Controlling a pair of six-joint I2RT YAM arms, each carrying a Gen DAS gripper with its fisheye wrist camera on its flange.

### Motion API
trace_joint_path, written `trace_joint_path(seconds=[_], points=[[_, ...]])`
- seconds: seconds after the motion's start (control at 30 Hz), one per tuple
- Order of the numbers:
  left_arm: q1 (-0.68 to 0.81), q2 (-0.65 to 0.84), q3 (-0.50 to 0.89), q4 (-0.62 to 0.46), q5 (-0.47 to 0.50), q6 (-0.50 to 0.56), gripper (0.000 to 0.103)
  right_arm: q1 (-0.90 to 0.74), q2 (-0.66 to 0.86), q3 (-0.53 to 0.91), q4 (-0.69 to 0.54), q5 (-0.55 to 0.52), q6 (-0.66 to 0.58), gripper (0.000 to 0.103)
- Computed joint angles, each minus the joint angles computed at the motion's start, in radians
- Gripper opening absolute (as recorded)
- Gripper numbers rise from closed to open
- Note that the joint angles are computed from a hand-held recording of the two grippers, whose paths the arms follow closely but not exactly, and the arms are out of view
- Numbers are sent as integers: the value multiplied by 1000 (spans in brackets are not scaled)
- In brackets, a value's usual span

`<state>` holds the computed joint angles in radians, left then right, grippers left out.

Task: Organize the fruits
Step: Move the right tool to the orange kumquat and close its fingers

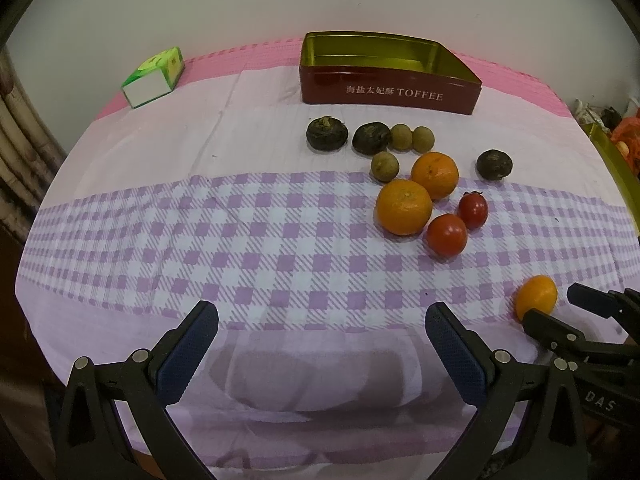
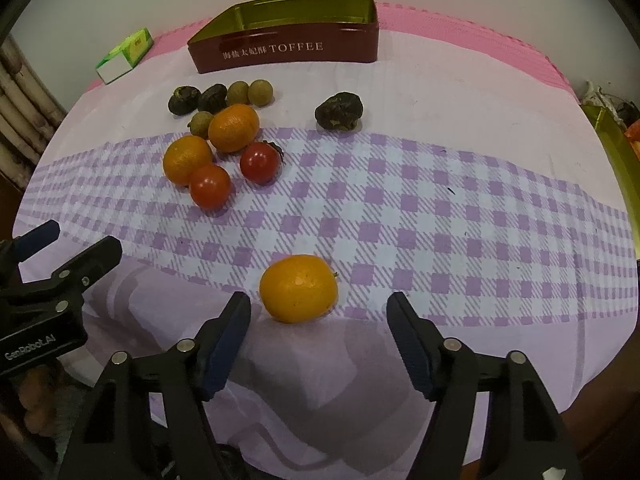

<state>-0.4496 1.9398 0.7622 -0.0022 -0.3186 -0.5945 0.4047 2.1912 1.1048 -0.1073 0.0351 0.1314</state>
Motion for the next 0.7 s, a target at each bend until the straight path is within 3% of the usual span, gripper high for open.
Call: trace_joint_path(seconds=[0.17, 0.3, 0.7], points=[[18, 28, 21, 3, 9, 18, 96, -3, 22, 16, -7, 3, -21, 66], [29, 58, 42, 4, 20, 38, 93, -4, 39, 12, 20, -8, -38, 57], [46, 144, 135, -19, 39, 104, 82, -2, 85, 63, -2, -15, -65, 48]])
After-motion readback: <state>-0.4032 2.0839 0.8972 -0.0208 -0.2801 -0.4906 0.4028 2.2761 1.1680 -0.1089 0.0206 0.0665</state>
